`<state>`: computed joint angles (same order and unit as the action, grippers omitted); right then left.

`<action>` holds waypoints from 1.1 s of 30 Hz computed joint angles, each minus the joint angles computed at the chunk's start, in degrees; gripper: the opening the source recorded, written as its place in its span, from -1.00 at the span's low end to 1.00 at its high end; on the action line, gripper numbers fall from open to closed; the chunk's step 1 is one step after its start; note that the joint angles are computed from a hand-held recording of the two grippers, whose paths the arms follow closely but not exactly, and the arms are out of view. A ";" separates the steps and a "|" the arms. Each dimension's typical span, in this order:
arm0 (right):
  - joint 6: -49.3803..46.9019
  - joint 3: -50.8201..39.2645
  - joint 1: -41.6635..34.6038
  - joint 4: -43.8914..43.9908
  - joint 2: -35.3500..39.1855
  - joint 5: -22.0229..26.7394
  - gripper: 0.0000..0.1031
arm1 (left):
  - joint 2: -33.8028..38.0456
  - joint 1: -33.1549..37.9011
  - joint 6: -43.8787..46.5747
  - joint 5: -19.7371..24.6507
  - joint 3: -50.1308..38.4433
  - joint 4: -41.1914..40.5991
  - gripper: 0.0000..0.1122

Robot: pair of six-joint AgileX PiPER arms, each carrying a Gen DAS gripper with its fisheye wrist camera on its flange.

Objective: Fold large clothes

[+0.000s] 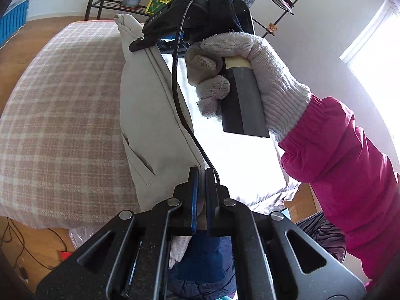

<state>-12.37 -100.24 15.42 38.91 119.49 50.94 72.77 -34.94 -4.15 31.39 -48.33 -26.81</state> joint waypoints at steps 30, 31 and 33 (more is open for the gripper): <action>-22.33 30.41 -21.73 9.03 -18.53 0.73 -0.51 | 1.83 0.56 15.32 3.07 -0.41 -12.91 -0.97; -23.35 31.95 -22.62 9.06 -21.04 1.59 -0.48 | 2.25 3.11 16.43 3.61 -0.36 -13.88 -0.97; -25.42 34.61 -24.69 8.62 -26.04 3.12 -0.45 | 3.55 3.77 12.18 1.67 -1.01 -9.66 -0.97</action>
